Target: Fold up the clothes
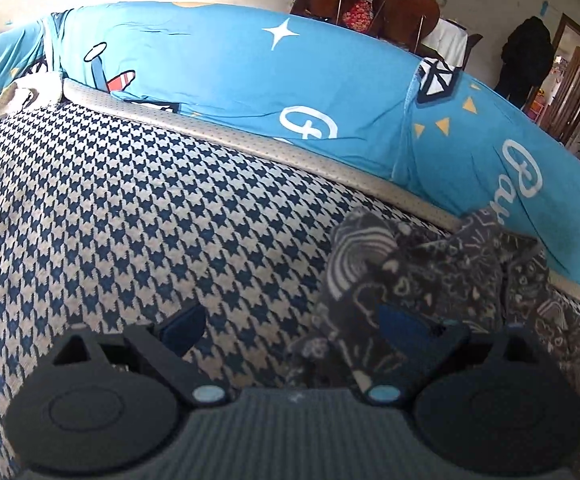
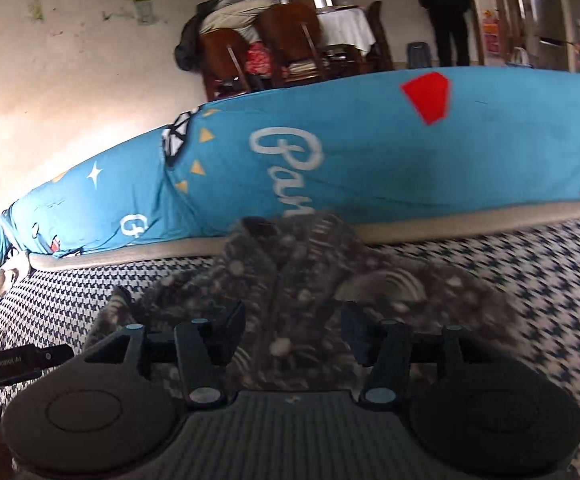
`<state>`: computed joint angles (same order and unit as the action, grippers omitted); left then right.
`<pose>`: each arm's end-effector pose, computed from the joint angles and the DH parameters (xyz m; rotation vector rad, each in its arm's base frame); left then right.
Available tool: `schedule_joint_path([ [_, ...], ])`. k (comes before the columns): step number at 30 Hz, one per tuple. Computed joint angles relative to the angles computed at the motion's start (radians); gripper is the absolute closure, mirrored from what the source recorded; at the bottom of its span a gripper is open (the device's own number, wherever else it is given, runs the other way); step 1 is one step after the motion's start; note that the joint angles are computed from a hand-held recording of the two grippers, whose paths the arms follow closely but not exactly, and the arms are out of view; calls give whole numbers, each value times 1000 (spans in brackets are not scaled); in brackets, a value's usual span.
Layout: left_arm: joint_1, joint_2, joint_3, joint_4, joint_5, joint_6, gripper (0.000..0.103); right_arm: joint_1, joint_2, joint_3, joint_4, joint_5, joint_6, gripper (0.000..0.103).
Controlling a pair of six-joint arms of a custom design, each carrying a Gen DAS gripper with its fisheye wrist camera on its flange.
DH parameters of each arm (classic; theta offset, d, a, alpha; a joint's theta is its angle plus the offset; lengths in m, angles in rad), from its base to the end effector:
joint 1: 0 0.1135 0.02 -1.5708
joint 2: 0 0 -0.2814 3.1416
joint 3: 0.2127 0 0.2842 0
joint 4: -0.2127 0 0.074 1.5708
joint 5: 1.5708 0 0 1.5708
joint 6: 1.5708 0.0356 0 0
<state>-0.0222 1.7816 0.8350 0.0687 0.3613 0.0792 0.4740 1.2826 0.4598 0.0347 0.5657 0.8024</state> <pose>0.3581 -0.0205 0.1158 0.2808 2.3987 -0.4152 0.2279 0.0955 0.1467 0.6191 2.1243 0.0272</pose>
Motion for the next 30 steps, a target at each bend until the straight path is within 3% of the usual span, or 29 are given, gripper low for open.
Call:
schedule_joint_path([
  [5,-15,-15,-15,3,-4,-8,5,5,-52,-38,-111,8,75,47],
  [14,-40,-5,-16,9,-22,-21,5,-31,113,-17,-80,-69,54,48],
  [16,-48,-1,-17,16,-33,-24,5,-39,117,-4,-80,-82,20,69],
  [17,-51,1,-17,18,-39,-25,5,-41,113,0,-82,-90,5,86],
  [18,-55,3,-17,19,-43,-26,5,-35,110,5,-89,-79,2,91],
  [21,-63,9,-17,26,-54,-25,5,3,74,16,-138,-10,27,95],
  [23,-67,12,-18,31,-62,-24,5,51,18,26,-235,83,94,98],
  [27,-72,16,-24,48,-81,-23,5,223,41,144,-585,331,408,98],
  [30,-76,20,-29,57,-93,-18,5,247,100,189,-722,304,547,97],
])
